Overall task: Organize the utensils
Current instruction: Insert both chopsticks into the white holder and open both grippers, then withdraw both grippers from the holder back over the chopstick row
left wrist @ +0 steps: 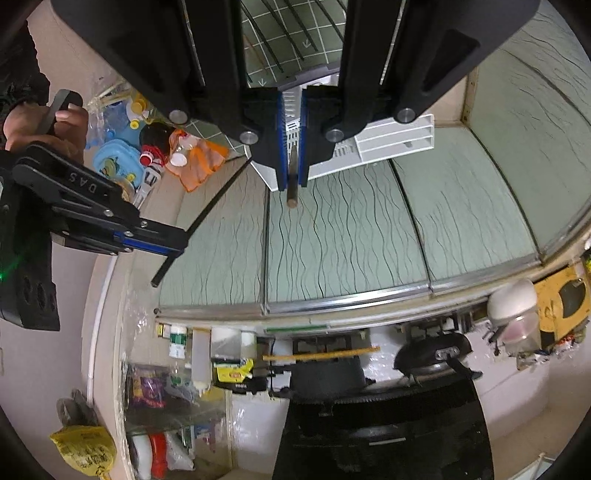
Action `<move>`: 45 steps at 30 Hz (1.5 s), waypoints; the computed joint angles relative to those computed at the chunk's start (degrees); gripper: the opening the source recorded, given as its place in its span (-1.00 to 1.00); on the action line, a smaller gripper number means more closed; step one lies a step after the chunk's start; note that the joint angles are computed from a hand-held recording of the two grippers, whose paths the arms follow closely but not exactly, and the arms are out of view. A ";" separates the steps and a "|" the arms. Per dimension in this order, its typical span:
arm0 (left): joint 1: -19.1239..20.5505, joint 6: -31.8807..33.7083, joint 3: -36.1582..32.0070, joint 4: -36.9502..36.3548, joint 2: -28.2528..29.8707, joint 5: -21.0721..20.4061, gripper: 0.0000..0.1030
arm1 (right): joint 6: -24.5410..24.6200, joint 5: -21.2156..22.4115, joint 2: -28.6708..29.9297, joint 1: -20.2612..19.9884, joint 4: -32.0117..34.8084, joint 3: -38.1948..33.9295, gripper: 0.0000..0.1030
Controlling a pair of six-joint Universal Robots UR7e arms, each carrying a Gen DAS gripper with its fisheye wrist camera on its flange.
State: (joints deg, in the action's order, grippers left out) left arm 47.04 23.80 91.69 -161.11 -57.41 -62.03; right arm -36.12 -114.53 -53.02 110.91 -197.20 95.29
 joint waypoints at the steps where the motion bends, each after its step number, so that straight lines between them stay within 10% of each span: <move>1: 0.39 -0.05 -0.43 0.15 0.76 -0.02 -0.87 | -0.09 0.24 0.34 -0.49 -0.05 -0.10 -0.88; 12: 2.69 0.29 -1.51 -1.64 4.36 -0.74 -0.74 | -1.48 1.33 3.36 -3.54 -0.84 -0.17 -0.86; 14: 2.28 1.44 -0.32 -4.42 4.54 2.32 0.67 | -1.21 1.19 3.15 -3.65 -1.66 0.69 -0.34; 15: 2.14 2.75 0.66 -7.12 4.52 3.09 0.93 | -1.35 1.19 3.16 -3.60 -2.99 1.18 0.18; 23: 1.67 4.89 7.67 -13.10 1.21 5.83 0.93 | -0.04 -0.48 1.11 -3.44 -7.28 6.06 0.83; 45: -0.46 0.97 27.86 -28.56 -10.51 11.51 0.93 | -1.18 -9.22 0.46 -0.30 -21.64 21.19 0.84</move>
State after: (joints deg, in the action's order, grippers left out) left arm 46.58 24.77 119.56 -189.67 -67.92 -50.52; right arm -37.31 -123.75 -52.56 110.61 -218.84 116.48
